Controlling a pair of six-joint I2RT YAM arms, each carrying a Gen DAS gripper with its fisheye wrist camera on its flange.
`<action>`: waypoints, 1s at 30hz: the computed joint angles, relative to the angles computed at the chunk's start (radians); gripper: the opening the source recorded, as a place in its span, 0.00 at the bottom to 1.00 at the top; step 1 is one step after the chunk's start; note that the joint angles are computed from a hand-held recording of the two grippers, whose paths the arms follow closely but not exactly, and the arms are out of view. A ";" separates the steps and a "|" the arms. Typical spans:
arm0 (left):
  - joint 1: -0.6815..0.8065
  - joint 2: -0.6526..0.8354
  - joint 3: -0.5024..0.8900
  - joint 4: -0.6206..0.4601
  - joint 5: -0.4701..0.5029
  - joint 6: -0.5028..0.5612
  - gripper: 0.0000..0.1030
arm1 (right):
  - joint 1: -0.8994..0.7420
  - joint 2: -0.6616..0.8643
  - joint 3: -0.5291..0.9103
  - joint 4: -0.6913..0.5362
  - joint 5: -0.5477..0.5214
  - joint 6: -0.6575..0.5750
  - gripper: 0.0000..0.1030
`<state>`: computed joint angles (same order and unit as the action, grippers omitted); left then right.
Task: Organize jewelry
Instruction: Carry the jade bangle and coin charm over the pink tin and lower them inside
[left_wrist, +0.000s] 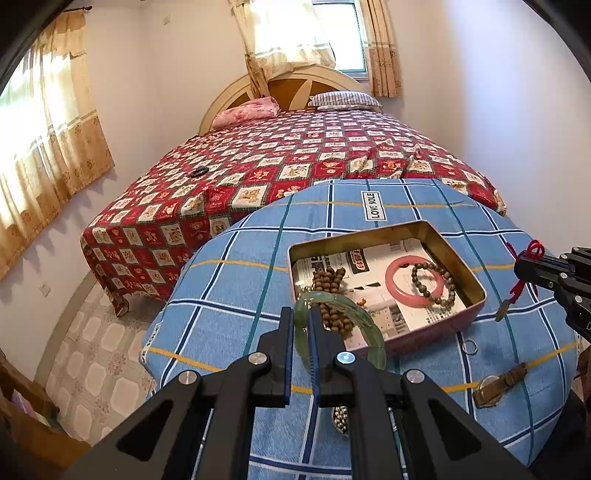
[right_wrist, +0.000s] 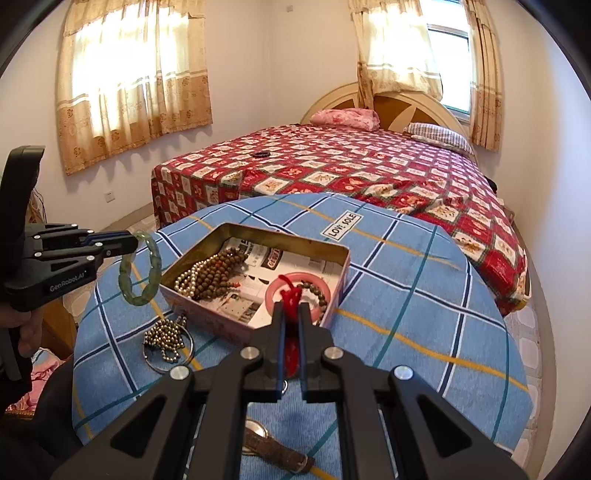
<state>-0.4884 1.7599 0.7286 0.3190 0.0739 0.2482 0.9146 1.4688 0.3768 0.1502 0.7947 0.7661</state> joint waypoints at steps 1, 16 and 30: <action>-0.001 0.005 0.010 -0.004 -0.001 0.000 0.07 | -0.003 -0.001 0.003 0.001 -0.001 -0.006 0.07; -0.023 0.042 0.083 -0.024 -0.027 -0.008 0.07 | -0.075 -0.002 0.050 0.043 -0.035 -0.144 0.08; -0.032 0.114 0.177 -0.053 -0.049 0.007 0.07 | -0.154 0.045 0.075 0.102 -0.106 -0.210 0.07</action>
